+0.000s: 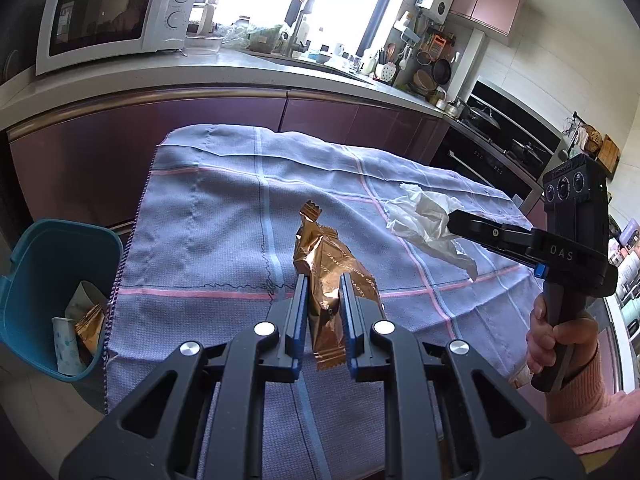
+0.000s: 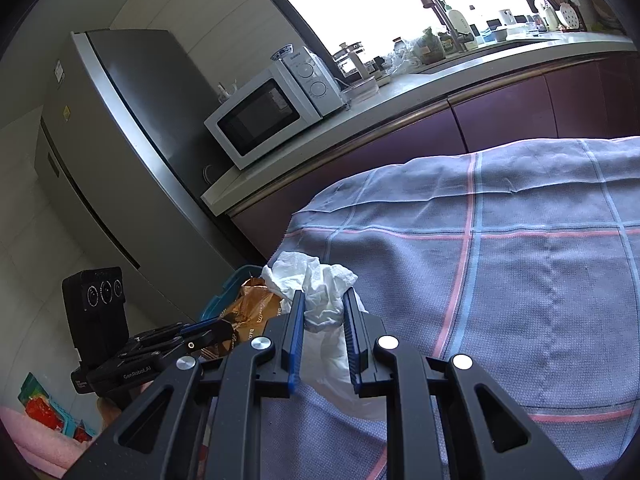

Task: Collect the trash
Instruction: 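Carry the gold wrapper and tissue over the teal bin with both tools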

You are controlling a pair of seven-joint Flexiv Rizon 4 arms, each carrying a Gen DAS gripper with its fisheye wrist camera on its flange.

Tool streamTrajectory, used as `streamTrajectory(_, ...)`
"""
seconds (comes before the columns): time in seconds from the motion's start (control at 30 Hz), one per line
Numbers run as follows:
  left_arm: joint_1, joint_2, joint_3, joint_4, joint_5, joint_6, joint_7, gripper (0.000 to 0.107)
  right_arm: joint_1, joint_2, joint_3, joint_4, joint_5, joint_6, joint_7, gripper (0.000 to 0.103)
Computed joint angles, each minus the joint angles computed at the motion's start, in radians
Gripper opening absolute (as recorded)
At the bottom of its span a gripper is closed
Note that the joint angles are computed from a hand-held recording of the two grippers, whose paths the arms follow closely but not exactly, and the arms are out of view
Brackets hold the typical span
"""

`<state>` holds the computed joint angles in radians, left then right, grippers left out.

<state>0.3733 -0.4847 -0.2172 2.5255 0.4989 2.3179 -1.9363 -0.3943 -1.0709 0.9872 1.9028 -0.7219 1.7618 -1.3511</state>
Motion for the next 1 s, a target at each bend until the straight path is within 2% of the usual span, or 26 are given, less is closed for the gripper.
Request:
streamTrajectory(0.4, 0.006, 0.033, 0.033, 0.036, 0.004, 0.028, -0.006, 0.016, 0.009, -0.028, 0.03, -0.015, 0.002, -0.03, -0.031, 0.018)
streamTrajectory(1.0, 0.004, 0.071, 0.091, 0.083, -0.003, 0.066, -0.01, 0.016, 0.059, -0.036, 0.063, -0.044, 0.09, -0.07, -0.122, 0.018)
